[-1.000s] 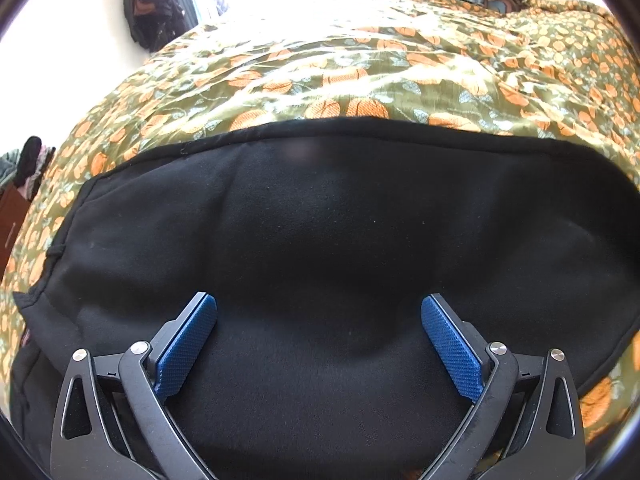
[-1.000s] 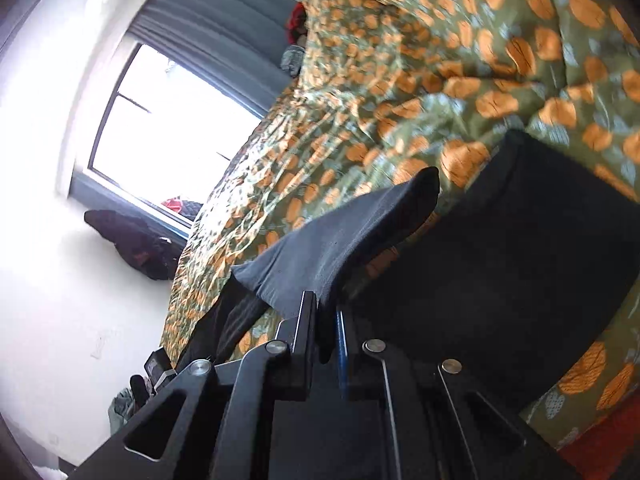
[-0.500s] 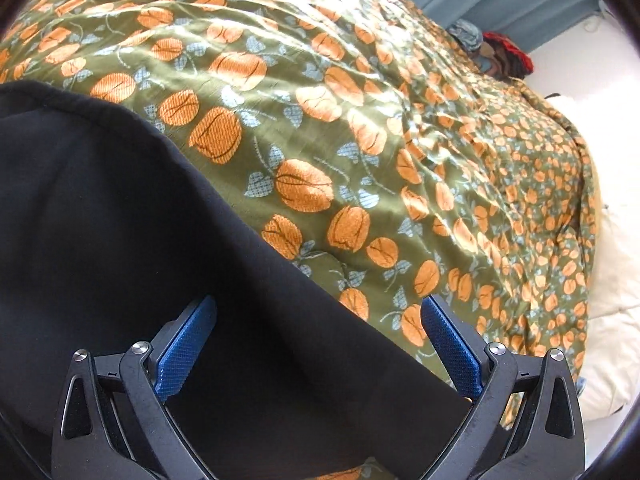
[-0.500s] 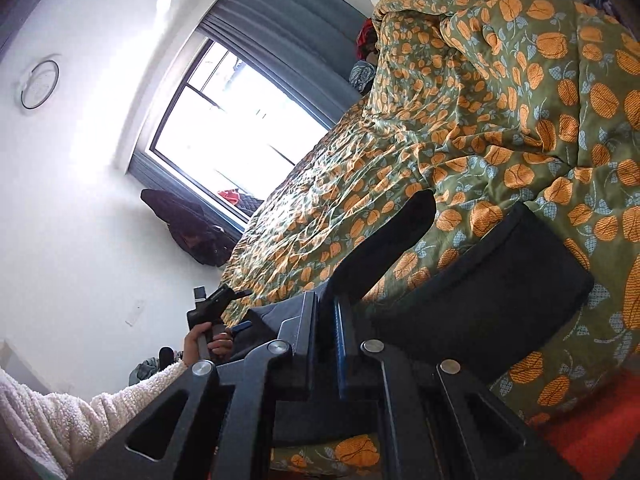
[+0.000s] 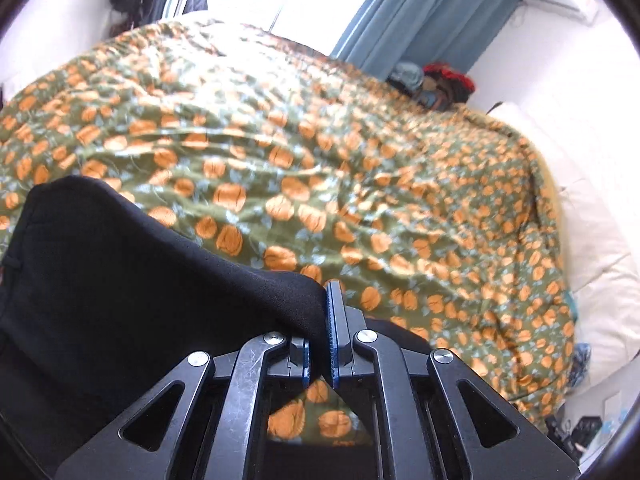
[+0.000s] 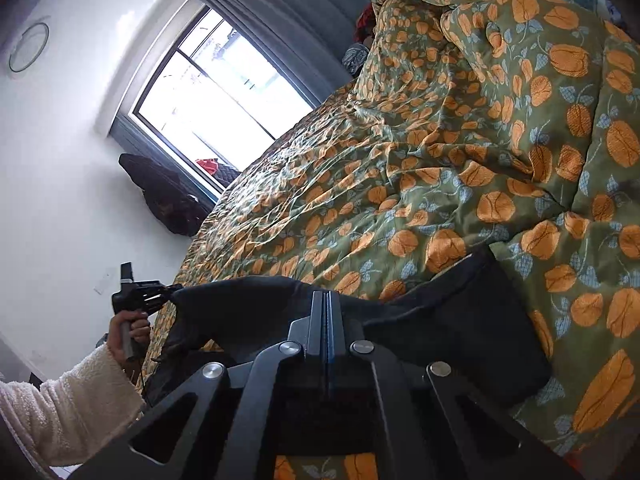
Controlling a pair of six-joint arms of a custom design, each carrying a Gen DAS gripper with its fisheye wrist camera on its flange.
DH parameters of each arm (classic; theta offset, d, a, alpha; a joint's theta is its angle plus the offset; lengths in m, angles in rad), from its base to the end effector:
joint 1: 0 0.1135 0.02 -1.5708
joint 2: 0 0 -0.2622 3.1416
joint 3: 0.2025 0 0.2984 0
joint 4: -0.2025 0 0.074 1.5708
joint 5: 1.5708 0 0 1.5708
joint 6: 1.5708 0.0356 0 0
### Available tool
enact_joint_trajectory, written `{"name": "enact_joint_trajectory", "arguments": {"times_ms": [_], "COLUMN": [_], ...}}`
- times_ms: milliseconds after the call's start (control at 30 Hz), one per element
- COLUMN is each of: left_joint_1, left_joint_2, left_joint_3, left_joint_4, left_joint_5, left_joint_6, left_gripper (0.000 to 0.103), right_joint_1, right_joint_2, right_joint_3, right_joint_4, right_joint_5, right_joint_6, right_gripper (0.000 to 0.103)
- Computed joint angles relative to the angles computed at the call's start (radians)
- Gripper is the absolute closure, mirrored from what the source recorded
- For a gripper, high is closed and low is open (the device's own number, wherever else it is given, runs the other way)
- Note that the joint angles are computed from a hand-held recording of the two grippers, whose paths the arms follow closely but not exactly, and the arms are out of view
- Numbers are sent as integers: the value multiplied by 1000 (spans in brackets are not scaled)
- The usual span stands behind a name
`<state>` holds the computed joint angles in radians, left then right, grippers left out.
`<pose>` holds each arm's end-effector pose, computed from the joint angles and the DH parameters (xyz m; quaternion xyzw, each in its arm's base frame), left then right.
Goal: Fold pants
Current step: 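Close the left tool on the trouser edge while the right tool holds the fold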
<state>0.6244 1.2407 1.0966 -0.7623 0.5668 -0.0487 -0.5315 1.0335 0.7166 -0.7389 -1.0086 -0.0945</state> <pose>0.2522 0.1581 0.2971 -0.2136 0.8868 -0.1646 0.3753 0.2119 -0.0896 0.2238 0.0634 0.8532 0.3759 0.3560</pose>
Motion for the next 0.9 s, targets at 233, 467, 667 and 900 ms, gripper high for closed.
{"name": "enact_joint_trajectory", "arguments": {"times_ms": [233,467,667,900], "left_joint_1": [336,412,392,456], "left_joint_2": [-253,-238,-264,-274], "left_joint_3": [-306,-326,-300,-330], "left_joint_4": [-187,-150,-180,-201], "left_joint_5": [55,169,176,196], "left_joint_6": [274,241,282,328], "left_gripper": [96,96,96,96], "right_joint_1": [71,365,536,571], "right_joint_2": [4,-335,-461,-355], "right_joint_3": [79,-360,-602,-511], "right_joint_4": [-210,5,435,409], "right_joint_5": [197,-75,221,390], "right_joint_6": [-96,564,1211,1145], "right_gripper": [84,45,47,94]}}
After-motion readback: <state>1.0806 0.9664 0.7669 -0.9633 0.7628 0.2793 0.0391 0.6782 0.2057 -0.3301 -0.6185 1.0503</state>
